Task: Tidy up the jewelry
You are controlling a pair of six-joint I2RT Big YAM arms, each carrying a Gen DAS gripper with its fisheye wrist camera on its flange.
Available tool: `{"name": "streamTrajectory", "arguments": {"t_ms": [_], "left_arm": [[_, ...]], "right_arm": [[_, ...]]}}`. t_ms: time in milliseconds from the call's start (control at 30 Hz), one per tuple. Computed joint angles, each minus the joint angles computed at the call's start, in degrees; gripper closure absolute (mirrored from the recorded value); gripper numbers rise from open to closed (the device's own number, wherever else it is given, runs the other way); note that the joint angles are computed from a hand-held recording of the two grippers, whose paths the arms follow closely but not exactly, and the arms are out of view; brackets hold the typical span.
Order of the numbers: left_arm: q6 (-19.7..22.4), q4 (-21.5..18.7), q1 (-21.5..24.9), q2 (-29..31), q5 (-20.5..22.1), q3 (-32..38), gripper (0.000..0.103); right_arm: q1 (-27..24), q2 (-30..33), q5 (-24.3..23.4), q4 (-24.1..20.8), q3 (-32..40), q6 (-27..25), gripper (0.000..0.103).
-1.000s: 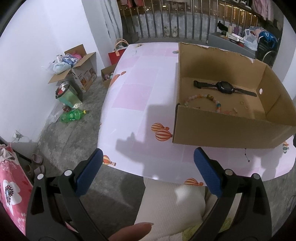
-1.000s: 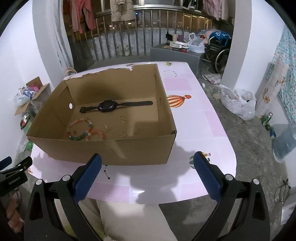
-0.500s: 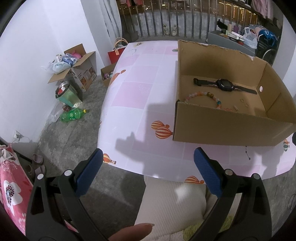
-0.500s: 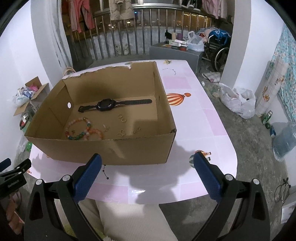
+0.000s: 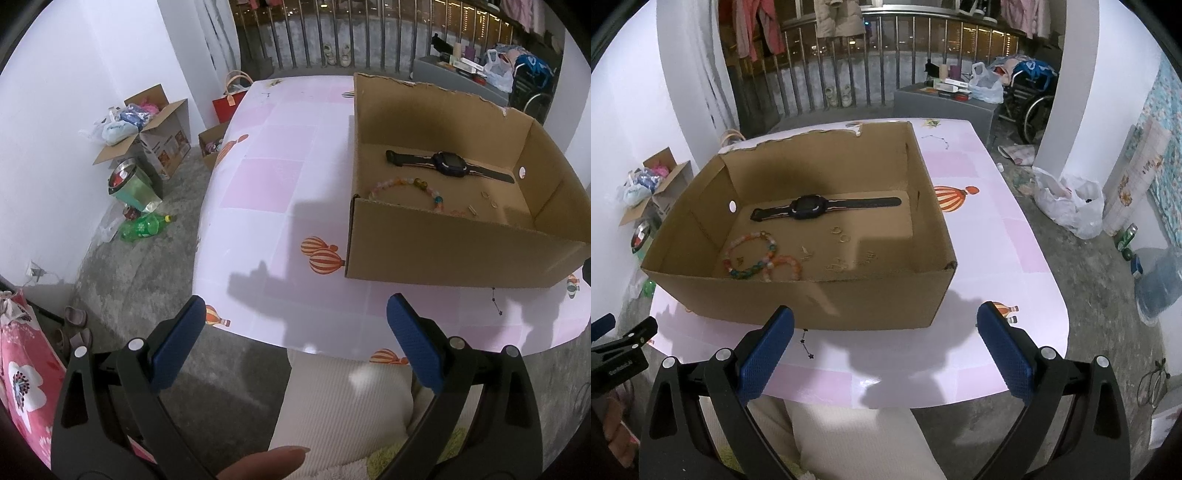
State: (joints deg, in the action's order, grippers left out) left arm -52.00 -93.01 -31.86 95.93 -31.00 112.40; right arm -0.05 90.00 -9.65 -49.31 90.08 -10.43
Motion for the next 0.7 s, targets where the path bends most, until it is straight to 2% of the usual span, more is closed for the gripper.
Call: {"name": "streamTrajectory", "arguments": {"t_ms": [700], "left_arm": [[1.8,0.0,1.1,-0.1,0.8,-0.2,0.008]], "right_arm": [[0.7,1.9,0.6,-1.9,2.8,0.9,0.007]]}}
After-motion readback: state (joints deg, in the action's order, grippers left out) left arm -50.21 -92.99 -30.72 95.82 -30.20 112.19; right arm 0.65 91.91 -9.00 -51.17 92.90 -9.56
